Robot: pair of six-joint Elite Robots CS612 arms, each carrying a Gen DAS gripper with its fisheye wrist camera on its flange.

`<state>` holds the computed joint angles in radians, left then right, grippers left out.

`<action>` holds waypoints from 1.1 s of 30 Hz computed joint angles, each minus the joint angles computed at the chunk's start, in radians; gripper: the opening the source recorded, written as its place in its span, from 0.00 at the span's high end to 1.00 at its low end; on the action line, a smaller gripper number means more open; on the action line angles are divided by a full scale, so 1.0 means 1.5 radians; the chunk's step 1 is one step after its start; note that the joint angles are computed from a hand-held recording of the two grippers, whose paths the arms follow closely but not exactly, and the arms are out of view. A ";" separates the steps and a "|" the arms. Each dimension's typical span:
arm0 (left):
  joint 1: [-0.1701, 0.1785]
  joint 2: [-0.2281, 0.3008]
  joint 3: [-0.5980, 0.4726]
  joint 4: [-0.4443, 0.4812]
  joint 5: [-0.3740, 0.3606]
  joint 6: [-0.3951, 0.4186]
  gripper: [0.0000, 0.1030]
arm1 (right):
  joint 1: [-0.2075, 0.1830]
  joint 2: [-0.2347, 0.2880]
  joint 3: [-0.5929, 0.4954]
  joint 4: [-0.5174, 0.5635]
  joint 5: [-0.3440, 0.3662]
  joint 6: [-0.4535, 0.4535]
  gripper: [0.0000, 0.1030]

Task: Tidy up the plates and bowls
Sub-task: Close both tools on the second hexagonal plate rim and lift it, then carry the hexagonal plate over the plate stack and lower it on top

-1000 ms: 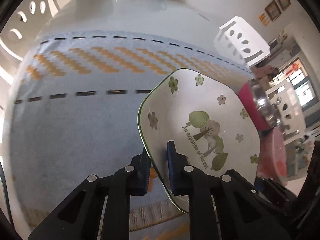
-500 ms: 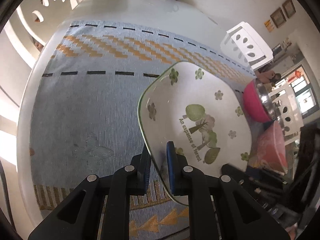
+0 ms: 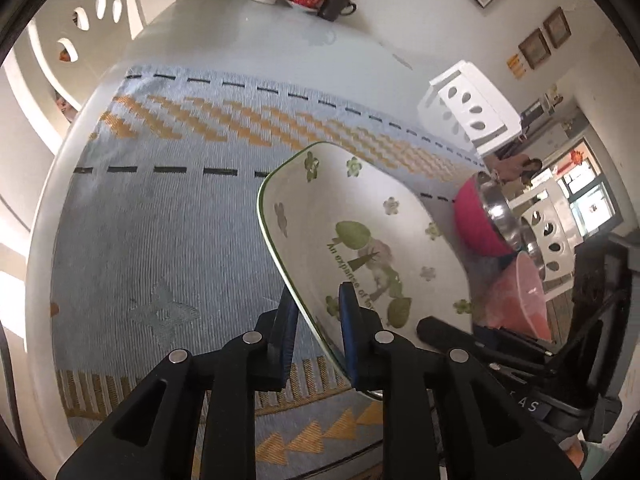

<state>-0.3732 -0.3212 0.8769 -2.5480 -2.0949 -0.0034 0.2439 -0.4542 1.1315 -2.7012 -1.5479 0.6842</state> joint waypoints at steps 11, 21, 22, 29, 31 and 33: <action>0.006 -0.050 0.085 -0.104 0.006 -0.009 0.84 | 0.011 -0.022 0.035 -0.071 -0.006 -0.009 0.69; 0.010 -0.146 0.246 -0.266 0.021 -0.042 0.84 | 0.039 -0.082 0.115 -0.163 -0.039 -0.030 0.69; 0.010 -0.155 0.260 -0.280 0.022 -0.044 0.84 | 0.041 -0.089 0.125 -0.174 -0.042 -0.030 0.69; 0.005 -0.206 0.353 -0.370 0.047 -0.072 0.84 | 0.056 -0.128 0.182 -0.222 -0.046 -0.036 0.69; 0.003 -0.219 0.378 -0.391 0.058 -0.083 0.84 | 0.059 -0.138 0.195 -0.230 -0.043 -0.047 0.69; 0.001 -0.233 0.405 -0.408 0.068 -0.093 0.84 | 0.061 -0.146 0.207 -0.234 -0.038 -0.053 0.69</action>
